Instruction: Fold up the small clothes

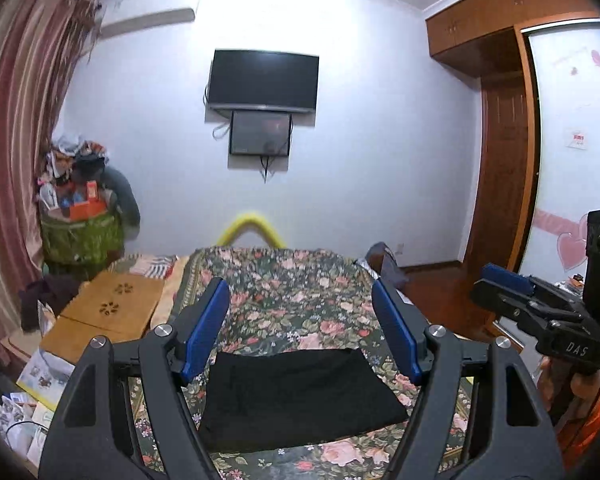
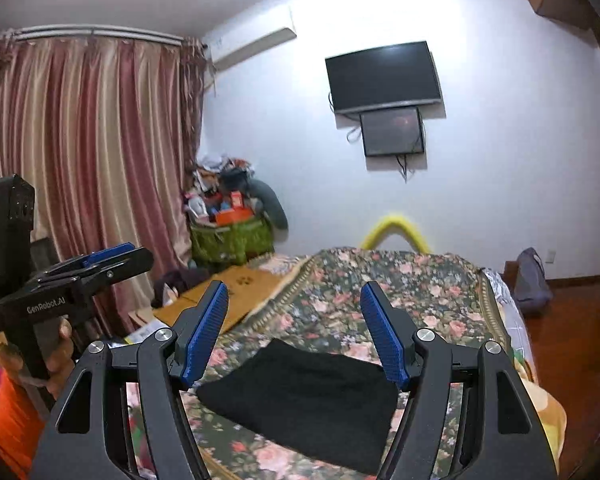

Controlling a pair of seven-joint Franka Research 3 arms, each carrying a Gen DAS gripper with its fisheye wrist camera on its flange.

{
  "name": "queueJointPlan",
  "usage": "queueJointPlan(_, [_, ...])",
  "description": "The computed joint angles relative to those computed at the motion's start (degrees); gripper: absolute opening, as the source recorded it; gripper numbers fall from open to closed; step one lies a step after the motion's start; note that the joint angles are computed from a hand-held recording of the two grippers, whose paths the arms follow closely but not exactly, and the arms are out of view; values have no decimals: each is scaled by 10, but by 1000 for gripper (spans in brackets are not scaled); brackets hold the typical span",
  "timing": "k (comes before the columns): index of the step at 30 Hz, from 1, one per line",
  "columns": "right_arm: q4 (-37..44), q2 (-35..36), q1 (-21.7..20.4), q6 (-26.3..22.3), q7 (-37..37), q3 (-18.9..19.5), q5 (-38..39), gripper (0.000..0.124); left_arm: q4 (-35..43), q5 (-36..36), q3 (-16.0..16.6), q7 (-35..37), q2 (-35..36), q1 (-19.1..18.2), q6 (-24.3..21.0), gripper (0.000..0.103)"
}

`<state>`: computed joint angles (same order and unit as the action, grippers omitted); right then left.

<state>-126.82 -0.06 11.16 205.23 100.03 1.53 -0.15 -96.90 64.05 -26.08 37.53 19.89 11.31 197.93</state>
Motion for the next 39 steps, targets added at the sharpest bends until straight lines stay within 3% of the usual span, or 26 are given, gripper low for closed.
queueJointPlan(1, [-5, -2, 3, 3, -15, 3, 20, 68, -25, -50, 40, 34, -18, -35, 13, 78])
queueJointPlan(2, [-11, -6, 8, 6, -45, 9, 57, 73, -33, -61, 61, 36, -25, -51, 19, 81])
queueJointPlan(4, [-14, -6, 18, 12, -107, 19, 128, 83, -51, -85, 81, 51, -36, -69, 28, 95])
queueJointPlan(5, [-13, -5, 25, 15, -150, 25, 177, 89, -62, -102, 96, 64, -42, -82, 35, 97])
queueJointPlan(8, [-19, -14, 36, 16, -193, 29, 227, 102, -96, -195, 151, 147, -56, -141, 45, 102])
queueJointPlan(12, [-15, -14, 46, 16, -240, 34, 279, 103, -107, -189, 134, 150, -60, -126, 40, 102])
queueJointPlan(16, [-20, -18, 49, 15, -239, 31, 284, 103, -132, -257, 162, 213, -70, -162, 50, 102])
queueJointPlan(18, [-18, -18, 50, 15, -256, 34, 302, 103, -135, -265, 158, 223, -69, -161, 50, 103])
queueJointPlan(20, [-19, -18, 52, 16, -264, 35, 310, 103, -131, -247, 142, 209, -67, -145, 48, 103])
queueJointPlan(39, [-23, -20, 56, 18, -258, 32, 311, 103, -113, -226, 122, 192, -51, -129, 31, 103])
